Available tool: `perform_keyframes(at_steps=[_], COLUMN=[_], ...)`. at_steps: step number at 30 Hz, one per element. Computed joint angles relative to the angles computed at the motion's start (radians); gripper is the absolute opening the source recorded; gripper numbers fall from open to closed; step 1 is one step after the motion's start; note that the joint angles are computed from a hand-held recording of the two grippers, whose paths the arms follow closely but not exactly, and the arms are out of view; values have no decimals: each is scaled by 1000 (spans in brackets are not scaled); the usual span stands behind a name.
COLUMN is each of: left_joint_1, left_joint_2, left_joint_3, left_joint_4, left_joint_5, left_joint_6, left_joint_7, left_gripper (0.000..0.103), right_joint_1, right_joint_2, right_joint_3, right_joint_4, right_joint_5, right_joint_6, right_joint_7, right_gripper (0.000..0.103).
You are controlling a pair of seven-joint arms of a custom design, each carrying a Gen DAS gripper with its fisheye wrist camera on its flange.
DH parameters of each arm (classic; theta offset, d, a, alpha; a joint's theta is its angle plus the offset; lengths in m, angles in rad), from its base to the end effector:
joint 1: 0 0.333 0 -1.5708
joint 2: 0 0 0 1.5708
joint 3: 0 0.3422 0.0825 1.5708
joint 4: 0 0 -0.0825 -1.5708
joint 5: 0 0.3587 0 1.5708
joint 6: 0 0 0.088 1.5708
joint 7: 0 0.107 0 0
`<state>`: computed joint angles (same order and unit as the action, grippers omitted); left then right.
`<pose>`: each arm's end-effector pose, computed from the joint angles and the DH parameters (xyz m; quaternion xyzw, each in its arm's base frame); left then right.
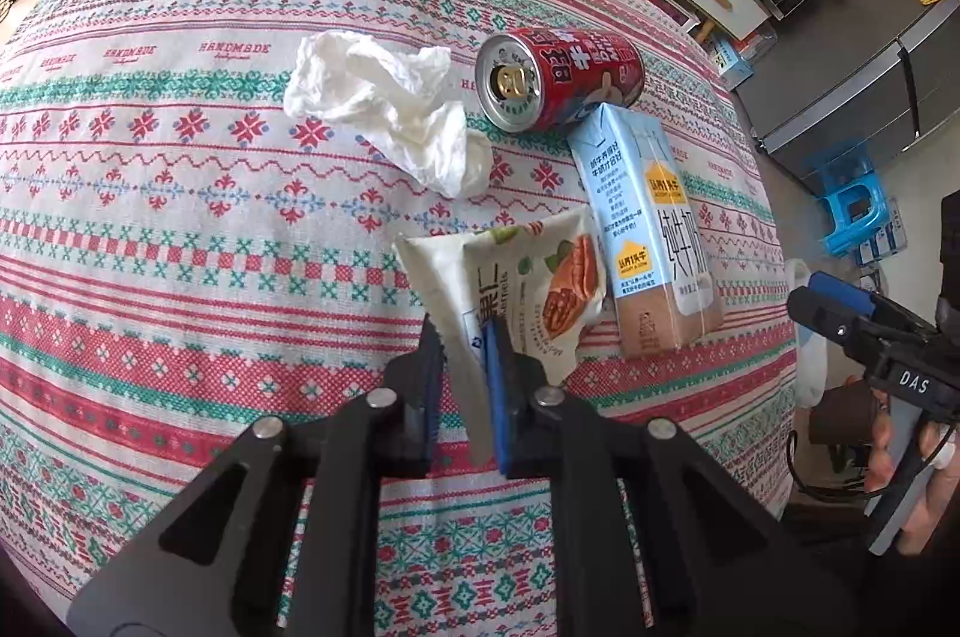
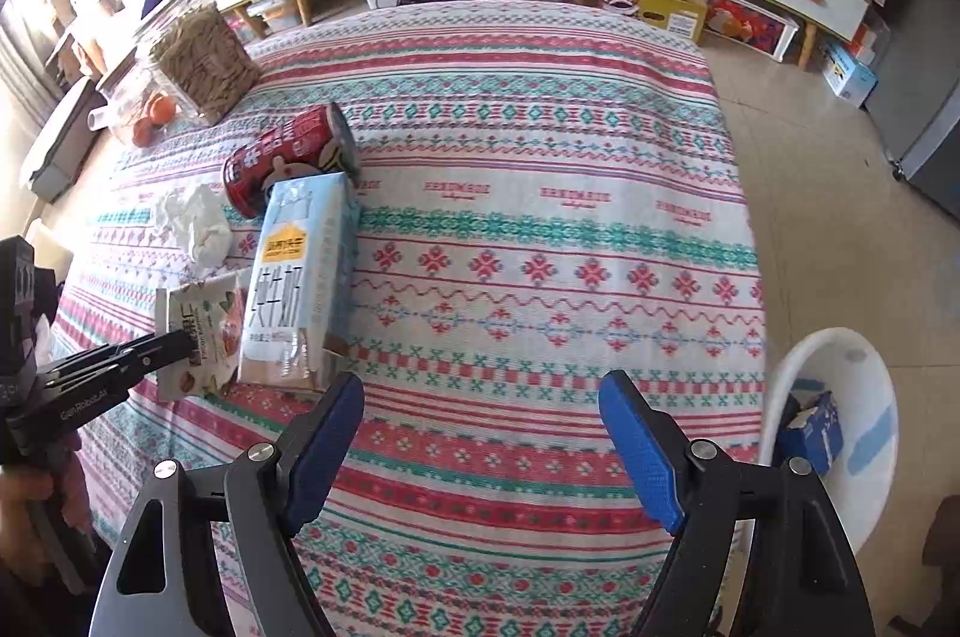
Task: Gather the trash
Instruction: 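Grasp the nut snack bag with the left gripper while the right grasps the milk carton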
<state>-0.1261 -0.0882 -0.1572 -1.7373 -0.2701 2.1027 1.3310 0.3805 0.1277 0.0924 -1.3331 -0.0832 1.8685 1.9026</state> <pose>0.5162 -0.1681 0.6786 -0.6968 0.6710 -0.2536 0.0060 0.5356 0.2613 0.7204 -0.7406 0.6397 -0.1088 0.1745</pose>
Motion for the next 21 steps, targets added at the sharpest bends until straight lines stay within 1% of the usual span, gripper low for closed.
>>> perform_keyframes(at_steps=[3, 9, 11, 16, 17, 18, 19, 21], left_joint_1=[2, 14, 16, 20, 21, 22, 22, 20], left_joint_2=[-33, -104, -121, -151, -149, -148, -137, -134], left_joint_3=[2, 14, 16, 30, 29, 29, 26, 28], left_joint_4=[-13, -62, -76, -106, -104, -101, -84, -71], left_joint_5=[15, 42, 56, 42, 43, 43, 44, 25], left_joint_6=[18, 52, 59, 57, 55, 50, 42, 29], left_joint_7=[-2, -22, -23, -27, -32, -40, -55, -74], left_gripper=[9, 9, 9, 9, 9, 9, 9, 9], right_joint_1=[16, 43, 56, 84, 87, 88, 85, 89], right_joint_2=[34, 95, 119, 178, 185, 194, 205, 212], right_joint_3=[14, 26, 26, 16, 14, 12, 13, 9], right_joint_4=[37, 92, 113, 169, 174, 181, 195, 204], right_joint_5=[17, 85, 84, 64, 62, 64, 75, 71], right_joint_6=[2, 10, 5, -25, -28, -34, -44, -53], right_joint_7=[-25, -52, -53, -39, -35, -33, -40, -42], right_gripper=[82, 82, 82, 80, 75, 61, 54, 52])
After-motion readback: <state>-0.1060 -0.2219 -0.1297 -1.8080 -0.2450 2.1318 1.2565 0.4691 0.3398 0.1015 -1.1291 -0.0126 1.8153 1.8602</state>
